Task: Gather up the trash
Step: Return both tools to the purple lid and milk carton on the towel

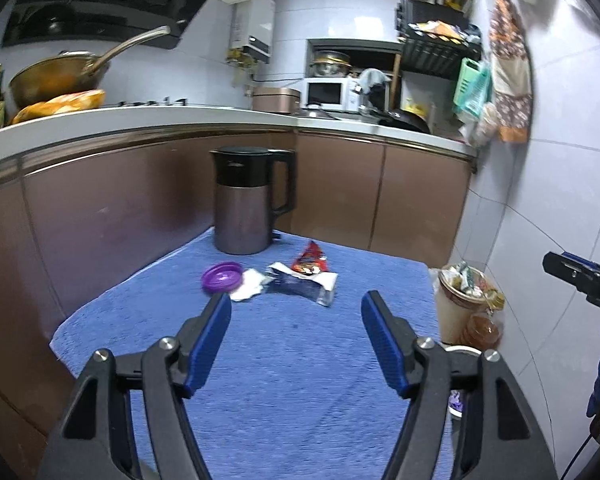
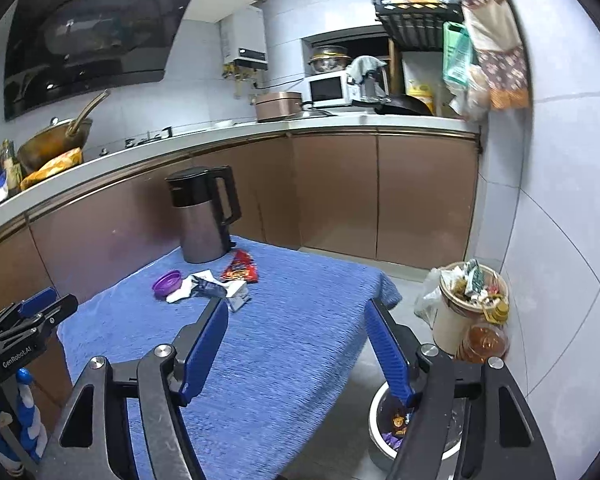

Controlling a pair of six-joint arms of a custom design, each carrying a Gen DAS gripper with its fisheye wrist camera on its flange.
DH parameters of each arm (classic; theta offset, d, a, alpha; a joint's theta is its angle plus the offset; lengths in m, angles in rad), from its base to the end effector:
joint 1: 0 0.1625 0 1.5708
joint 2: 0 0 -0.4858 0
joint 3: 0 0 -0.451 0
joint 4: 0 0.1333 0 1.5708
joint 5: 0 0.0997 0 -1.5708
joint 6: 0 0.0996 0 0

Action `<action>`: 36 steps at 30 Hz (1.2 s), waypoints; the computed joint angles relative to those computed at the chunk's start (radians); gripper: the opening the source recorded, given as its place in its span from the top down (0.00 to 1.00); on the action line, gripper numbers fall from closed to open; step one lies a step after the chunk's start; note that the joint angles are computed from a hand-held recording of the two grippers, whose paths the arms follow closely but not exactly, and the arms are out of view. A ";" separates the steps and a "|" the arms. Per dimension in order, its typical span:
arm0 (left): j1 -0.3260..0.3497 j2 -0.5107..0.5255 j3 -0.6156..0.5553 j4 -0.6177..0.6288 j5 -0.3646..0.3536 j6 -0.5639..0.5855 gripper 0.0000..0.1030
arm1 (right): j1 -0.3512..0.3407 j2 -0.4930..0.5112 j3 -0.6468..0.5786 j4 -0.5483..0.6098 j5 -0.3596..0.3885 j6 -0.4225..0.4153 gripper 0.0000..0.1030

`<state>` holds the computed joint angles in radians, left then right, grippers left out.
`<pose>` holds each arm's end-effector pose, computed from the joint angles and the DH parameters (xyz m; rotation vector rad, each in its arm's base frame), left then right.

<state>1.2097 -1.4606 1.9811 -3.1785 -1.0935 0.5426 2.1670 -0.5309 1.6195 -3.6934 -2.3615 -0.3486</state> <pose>-0.0337 -0.5959 0.4682 0.6902 2.1857 -1.3148 0.4668 -0.5766 0.0587 0.5254 -2.1522 1.3273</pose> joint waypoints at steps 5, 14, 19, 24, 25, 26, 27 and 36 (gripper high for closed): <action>0.052 -0.016 -0.022 -0.003 -0.027 -0.012 0.36 | 0.017 0.042 -0.069 0.063 -0.011 -0.027 0.31; 0.127 -0.010 -0.065 0.036 -0.040 -0.039 0.36 | 0.029 0.102 -0.159 0.158 -0.016 -0.029 0.31; 0.155 0.000 -0.079 0.028 -0.031 -0.039 0.36 | 0.027 0.129 -0.196 0.212 -0.010 -0.030 0.31; 0.177 0.019 -0.103 0.047 -0.028 -0.052 0.36 | 0.020 0.150 -0.227 0.260 -0.004 -0.023 0.31; 0.182 0.025 -0.111 0.055 -0.027 -0.056 0.36 | 0.018 0.152 -0.231 0.267 -0.003 -0.022 0.31; 0.185 0.029 -0.117 0.061 -0.027 -0.059 0.36 | 0.015 0.154 -0.234 0.273 -0.002 -0.020 0.31; 0.190 0.035 -0.124 0.067 -0.028 -0.060 0.36 | 0.012 0.156 -0.238 0.282 -0.002 -0.020 0.31; 0.230 0.092 -0.195 0.143 -0.029 -0.081 0.36 | -0.015 0.176 -0.292 0.378 0.009 -0.014 0.31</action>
